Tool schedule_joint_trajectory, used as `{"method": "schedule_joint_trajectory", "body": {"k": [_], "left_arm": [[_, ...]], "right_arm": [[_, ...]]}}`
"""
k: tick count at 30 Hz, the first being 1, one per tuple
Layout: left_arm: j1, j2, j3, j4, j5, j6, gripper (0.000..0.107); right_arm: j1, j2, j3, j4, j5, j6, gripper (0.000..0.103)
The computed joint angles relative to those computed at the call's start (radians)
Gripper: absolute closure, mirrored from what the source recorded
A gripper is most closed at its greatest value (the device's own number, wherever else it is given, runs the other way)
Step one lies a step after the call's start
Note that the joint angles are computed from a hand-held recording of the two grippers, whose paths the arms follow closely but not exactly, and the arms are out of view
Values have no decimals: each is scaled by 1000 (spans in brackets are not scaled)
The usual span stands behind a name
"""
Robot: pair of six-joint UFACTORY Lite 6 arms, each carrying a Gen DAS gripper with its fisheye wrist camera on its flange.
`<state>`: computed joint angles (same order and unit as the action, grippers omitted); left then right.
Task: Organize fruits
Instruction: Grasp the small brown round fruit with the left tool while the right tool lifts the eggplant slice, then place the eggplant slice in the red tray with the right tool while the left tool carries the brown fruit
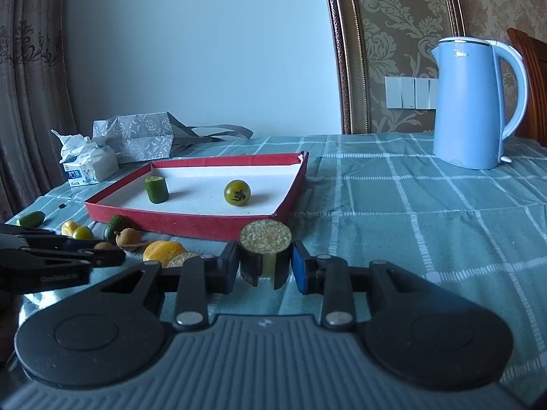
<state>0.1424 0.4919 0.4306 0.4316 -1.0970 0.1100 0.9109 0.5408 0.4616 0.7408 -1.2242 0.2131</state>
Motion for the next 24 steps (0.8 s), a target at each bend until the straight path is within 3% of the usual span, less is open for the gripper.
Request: {"method": "schedule_joint_trajectory", "body": {"k": [3, 10, 24], "left_arm": [[21, -21, -42, -41, -67, 14, 82], [106, -20, -17, -59, -98, -39, 82], [258, 52, 100, 66, -56, -175, 82]], "right_arm": [[7, 2, -1, 11, -13, 1, 72], [32, 9, 10, 52, -31, -2, 72], [151, 21, 166, 185, 27, -152, 72]]}}
